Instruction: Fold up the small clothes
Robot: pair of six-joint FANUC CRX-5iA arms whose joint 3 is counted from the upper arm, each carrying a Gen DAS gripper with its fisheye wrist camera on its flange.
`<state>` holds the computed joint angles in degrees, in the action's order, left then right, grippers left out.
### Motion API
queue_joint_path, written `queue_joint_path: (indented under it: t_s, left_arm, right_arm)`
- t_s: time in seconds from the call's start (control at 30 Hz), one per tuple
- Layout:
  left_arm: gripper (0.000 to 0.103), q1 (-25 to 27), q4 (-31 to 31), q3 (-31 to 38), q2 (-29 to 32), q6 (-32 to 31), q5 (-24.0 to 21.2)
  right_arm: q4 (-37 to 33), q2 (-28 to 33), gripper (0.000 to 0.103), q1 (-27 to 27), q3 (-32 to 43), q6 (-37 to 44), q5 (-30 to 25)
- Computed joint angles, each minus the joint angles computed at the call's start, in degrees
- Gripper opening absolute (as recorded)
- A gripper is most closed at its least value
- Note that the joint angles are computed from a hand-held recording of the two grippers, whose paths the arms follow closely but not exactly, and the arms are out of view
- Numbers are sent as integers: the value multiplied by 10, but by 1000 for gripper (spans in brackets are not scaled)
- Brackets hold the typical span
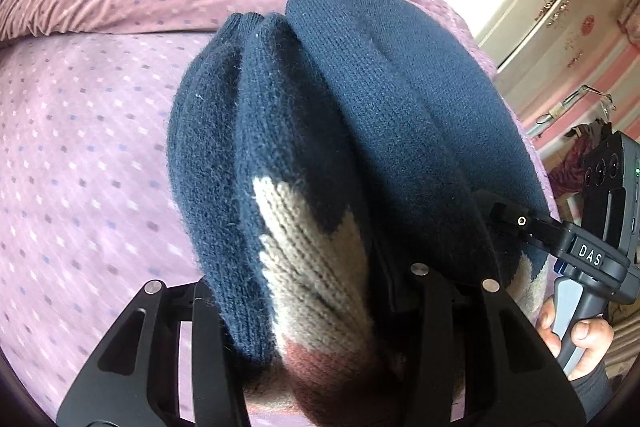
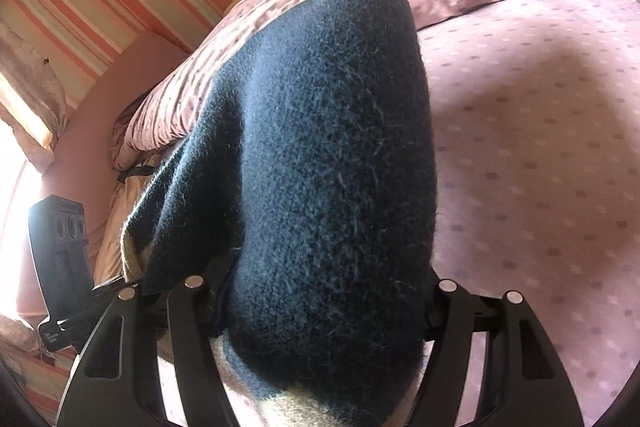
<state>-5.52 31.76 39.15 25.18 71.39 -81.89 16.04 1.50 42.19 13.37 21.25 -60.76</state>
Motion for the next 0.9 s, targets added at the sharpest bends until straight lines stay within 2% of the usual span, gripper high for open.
queue_joint_path:
  t_s: [0.17, 0.27, 0.43, 0.57, 0.8, 0.9]
  left_arm:
    - [42, -41, -2, -111, -76, 28, 39]
    - [43, -70, -16, -170, -105, 44, 72]
    - [43, -100, -39, -256, -136, 44, 127]
    - [43, -110, -57, -341, -178, 30, 200]
    - [46, -108, -60, -408, -220, 7, 271]
    - [47, -109, -53, -429, -233, -4, 289]
  right_arm:
    - [-5, -77, 66, 1, -61, 10, -43]
    - [-21, -111, 66, -8, -103, 22, -40]
    - [-49, -160, 66, -24, -200, 33, 3]
    - [-36, -199, 67, -20, -291, 10, 71]
    - [0, -230, 69, -14, -358, -23, 134]
    - [24, -237, 70, -6, -374, -40, 141]
